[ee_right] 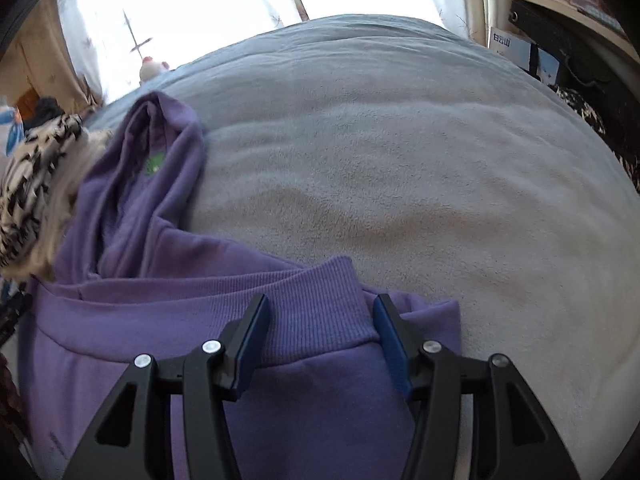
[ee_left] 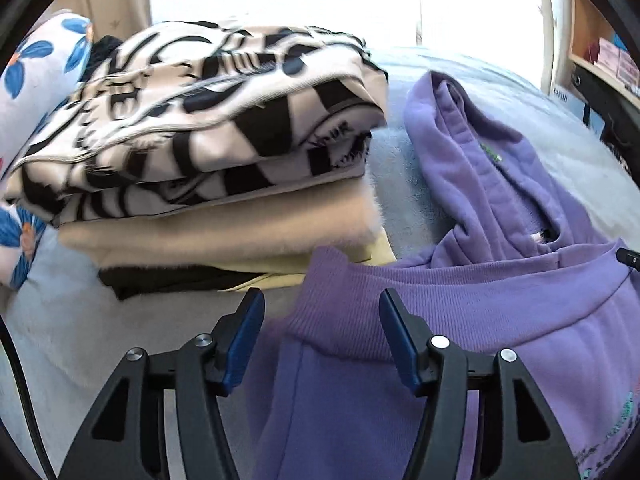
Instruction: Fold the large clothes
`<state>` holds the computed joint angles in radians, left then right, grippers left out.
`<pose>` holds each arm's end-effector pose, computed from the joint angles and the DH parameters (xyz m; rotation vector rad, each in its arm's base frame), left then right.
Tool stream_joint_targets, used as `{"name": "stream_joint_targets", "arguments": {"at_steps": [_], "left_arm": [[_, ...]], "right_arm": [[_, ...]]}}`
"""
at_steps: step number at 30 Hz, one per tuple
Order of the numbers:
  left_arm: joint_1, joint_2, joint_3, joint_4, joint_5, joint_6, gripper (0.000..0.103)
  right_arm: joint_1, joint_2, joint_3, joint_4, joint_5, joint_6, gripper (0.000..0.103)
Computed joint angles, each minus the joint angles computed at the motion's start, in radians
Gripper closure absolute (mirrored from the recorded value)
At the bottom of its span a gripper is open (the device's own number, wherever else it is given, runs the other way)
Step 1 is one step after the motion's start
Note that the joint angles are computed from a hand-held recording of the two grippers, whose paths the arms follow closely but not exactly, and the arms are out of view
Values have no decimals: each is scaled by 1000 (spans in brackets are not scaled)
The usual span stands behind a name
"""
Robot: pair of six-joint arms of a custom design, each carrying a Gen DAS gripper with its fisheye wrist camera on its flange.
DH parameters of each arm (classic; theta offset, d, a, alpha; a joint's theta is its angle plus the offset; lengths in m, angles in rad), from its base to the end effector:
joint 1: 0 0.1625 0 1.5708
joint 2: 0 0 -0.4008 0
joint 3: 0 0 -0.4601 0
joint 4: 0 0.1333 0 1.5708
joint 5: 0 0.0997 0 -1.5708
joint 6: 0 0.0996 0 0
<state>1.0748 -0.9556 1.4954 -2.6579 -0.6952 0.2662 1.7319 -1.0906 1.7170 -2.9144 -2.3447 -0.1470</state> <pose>-0.1697 -0.7545 0.2507 0.5573 2.1784 -0.7413 0.1719 -0.6608 0.2601 0.0057 -2.2711 0.8479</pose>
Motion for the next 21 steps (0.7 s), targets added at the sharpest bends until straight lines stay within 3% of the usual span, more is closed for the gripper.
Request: {"name": "stream_joint_targets", "arguments": {"at_steps": [1, 2, 3, 4, 7, 9, 14, 17, 21], "left_arm": [[3, 16, -18, 22, 18, -10, 47], [10, 31, -40, 55, 25, -35, 69], [19, 41, -64, 98, 16, -74, 86], [24, 48, -77, 110, 10, -101, 90], [35, 36, -58, 38, -15, -136, 91], [54, 23, -51, 58, -44, -183, 91], [63, 9, -49, 69, -105, -207, 87], [27, -19, -13, 64, -62, -181, 81], [-38, -97, 113, -17, -29, -132, 73]], "right_arm": [[3, 9, -1, -17, -15, -24, 61], [5, 13, -2, -22, -29, -35, 70], [8, 19, -5, -29, -53, -39, 89], [7, 13, -2, -32, -49, -31, 90], [-2, -5, 20, -86, -46, -26, 92], [-24, -16, 24, -35, -19, 16, 92], [-5, -14, 11, -12, -44, 18, 88], [24, -46, 40, -27, -58, 64, 86], [92, -80, 116, -92, -57, 29, 85]]}}
